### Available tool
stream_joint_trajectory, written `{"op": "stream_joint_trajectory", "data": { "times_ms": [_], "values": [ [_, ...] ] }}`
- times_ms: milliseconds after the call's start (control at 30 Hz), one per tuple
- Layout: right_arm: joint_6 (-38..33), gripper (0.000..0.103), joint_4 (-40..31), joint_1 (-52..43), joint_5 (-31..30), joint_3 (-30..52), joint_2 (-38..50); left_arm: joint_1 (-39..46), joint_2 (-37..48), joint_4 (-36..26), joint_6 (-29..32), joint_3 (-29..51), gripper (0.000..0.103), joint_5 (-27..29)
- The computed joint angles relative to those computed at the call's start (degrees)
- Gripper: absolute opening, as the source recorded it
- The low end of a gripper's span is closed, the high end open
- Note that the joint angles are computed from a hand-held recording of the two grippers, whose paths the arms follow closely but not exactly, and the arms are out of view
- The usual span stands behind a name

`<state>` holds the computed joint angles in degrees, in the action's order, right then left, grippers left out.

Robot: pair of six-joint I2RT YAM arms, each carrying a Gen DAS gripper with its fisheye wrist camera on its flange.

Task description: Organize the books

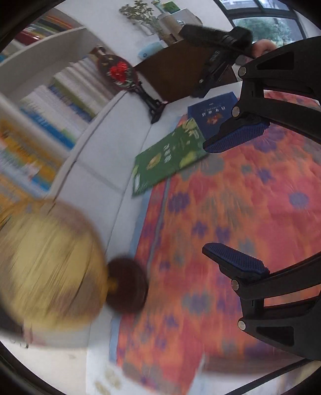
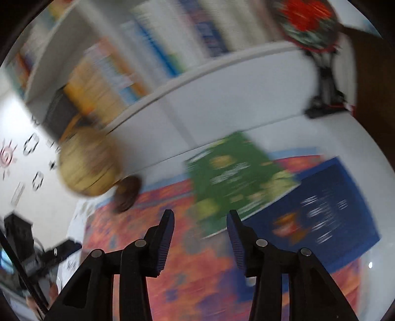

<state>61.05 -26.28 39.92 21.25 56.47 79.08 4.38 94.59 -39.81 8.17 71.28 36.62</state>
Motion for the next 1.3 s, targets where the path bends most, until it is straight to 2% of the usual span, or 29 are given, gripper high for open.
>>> {"op": "stream_joint_trajectory", "data": {
  "times_ms": [133,233,267,367,433,500,567,600,633,667,767,867,933,1000,1100,1167,1200,1267,1300],
  "values": [
    [-3.00,0.043,4.39,-9.11,-4.57,-8.58,-2.95,-8.30,4.64,7.28,-9.53,-2.59,0.073,-1.98],
    [-5.63,0.043,3.50,-14.82,-6.13,-12.12,-4.51,-13.05,7.40,9.11,-12.63,-4.20,0.073,-0.92],
    [-5.64,0.043,3.14,-16.02,-6.07,-12.75,-4.96,-15.68,7.06,10.69,-12.67,-6.10,0.073,-1.75],
    [-6.77,0.043,0.27,-20.20,-6.82,-15.57,-7.03,-20.48,6.86,12.74,-10.65,-9.80,0.073,0.70],
    [-7.81,0.043,-3.32,-19.92,-3.88,-15.46,-7.63,-23.87,7.37,13.78,-9.42,-11.22,0.073,1.77],
    [-7.84,0.043,-10.69,-19.34,-0.23,-13.21,-6.63,-26.07,5.44,17.55,-8.05,-13.42,0.075,-0.53],
    [-8.60,0.044,-11.52,-21.54,-3.35,-14.30,-7.39,-27.95,5.09,18.27,-5.11,-13.81,0.075,-3.20],
    [-9.69,0.044,-10.05,-23.04,-7.03,-15.84,-9.32,-28.11,4.25,20.20,-5.13,-15.34,0.075,-3.42],
    [-10.54,0.047,-9.40,-24.13,-10.96,-16.61,-10.94,-28.44,3.74,20.31,-4.43,-15.87,0.076,-3.65],
    [-10.47,0.048,-10.38,-23.84,-11.48,-15.98,-10.73,-28.97,3.74,18.98,-2.78,-15.28,0.077,-3.86],
    [-8.96,0.049,-16.90,-18.22,-9.95,-12.13,-8.96,-28.91,4.37,16.64,-0.69,-14.10,0.082,-2.21],
    [-4.26,0.050,-22.21,-11.51,-7.22,-9.49,-7.33,-27.42,5.17,13.17,-0.21,-11.94,0.082,-1.26],
    [2.54,0.050,-25.85,-4.84,-7.16,-8.80,-9.27,-25.03,5.62,8.07,2.09,-9.90,0.082,-0.09],
    [8.78,0.057,-27.72,3.34,-6.80,-7.78,-9.76,-22.45,5.47,3.94,4.98,-8.95,0.082,0.37],
    [17.86,0.058,-29.09,18.17,-6.77,-2.08,-5.04,-17.55,3.97,-2.22,11.83,-8.89,0.082,-2.51],
    [21.03,0.058,-25.12,25.74,-8.57,0.73,-0.82,-13.26,2.02,-4.32,15.82,-10.05,0.082,-5.36],
    [22.26,0.058,-20.89,29.11,-10.38,1.95,1.83,-9.74,1.05,-5.39,18.16,-10.40,0.082,-7.14],
    [19.76,0.056,-8.18,33.57,-16.34,4.52,8.55,-4.69,0.84,-6.80,20.56,-9.75,0.082,-9.98],
    [17.94,0.049,-3.48,34.52,-18.44,5.64,10.86,-1.50,0.92,-7.85,21.57,-9.12,0.082,-10.69]
  ]
}}
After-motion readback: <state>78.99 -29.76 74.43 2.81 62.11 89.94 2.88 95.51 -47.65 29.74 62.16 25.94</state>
